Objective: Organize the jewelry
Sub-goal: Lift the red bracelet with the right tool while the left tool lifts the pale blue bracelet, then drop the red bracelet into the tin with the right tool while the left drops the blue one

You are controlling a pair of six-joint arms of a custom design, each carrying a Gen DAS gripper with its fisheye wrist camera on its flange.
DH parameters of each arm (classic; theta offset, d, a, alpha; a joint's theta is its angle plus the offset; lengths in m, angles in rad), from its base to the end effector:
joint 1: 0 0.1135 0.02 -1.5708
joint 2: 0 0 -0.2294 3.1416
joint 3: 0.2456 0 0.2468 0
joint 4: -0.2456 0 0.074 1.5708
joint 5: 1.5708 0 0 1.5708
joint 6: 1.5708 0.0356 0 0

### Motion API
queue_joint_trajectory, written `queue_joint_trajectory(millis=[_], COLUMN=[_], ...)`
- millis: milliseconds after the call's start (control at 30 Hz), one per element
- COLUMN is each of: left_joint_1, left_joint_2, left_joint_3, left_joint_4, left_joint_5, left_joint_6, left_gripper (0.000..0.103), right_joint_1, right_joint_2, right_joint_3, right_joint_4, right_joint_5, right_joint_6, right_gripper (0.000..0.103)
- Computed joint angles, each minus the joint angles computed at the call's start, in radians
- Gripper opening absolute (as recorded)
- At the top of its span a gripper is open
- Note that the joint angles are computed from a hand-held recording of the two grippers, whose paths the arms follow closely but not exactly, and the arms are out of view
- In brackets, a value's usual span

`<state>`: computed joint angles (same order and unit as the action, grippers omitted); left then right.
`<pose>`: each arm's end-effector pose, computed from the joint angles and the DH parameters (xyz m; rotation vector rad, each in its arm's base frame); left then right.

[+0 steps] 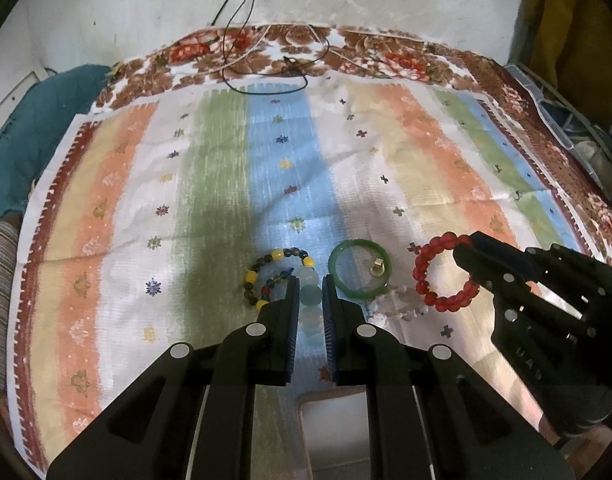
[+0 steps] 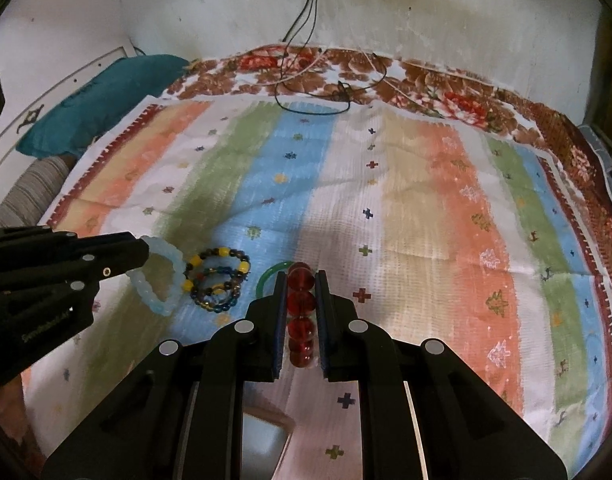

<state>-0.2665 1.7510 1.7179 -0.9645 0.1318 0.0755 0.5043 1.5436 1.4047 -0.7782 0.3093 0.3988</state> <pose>0.3476 -0.0998 0.2994 0.4872 2.5271 -0.2414 0.2896 0.1474 0.2834 0.0001 2.4283 0.0186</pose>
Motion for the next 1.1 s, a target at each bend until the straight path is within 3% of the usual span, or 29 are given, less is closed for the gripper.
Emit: queue_joint_trajectory(millis=[367,967,1100], left_joint_1=[-0.002,-0.013,0.0], left_joint_2=[-0.146,-0.375,-0.405], left_joint_3=[-0.101,-0.278,-0.286], left_joint_4=[0.005,0.017,-0.013], left_joint_5=[0.033,0.042,0.087], left_joint_6=[-0.004,-0.008,-0.023], left_gripper=[0.011,0.011,0.011], right_joint_1=[0.057,0.213,0.237], right_joint_2=[-0.101,-0.224,-0.257], right_joint_3=[-0.047,-0.105,-0.13], right_joint_4=[-0.029,-0.073,-0.089], right_joint_5=[0.023,0.176,0.178], right_joint_6=[0.039,0.126,0.154], right_gripper=[0.014,0.014,0.014])
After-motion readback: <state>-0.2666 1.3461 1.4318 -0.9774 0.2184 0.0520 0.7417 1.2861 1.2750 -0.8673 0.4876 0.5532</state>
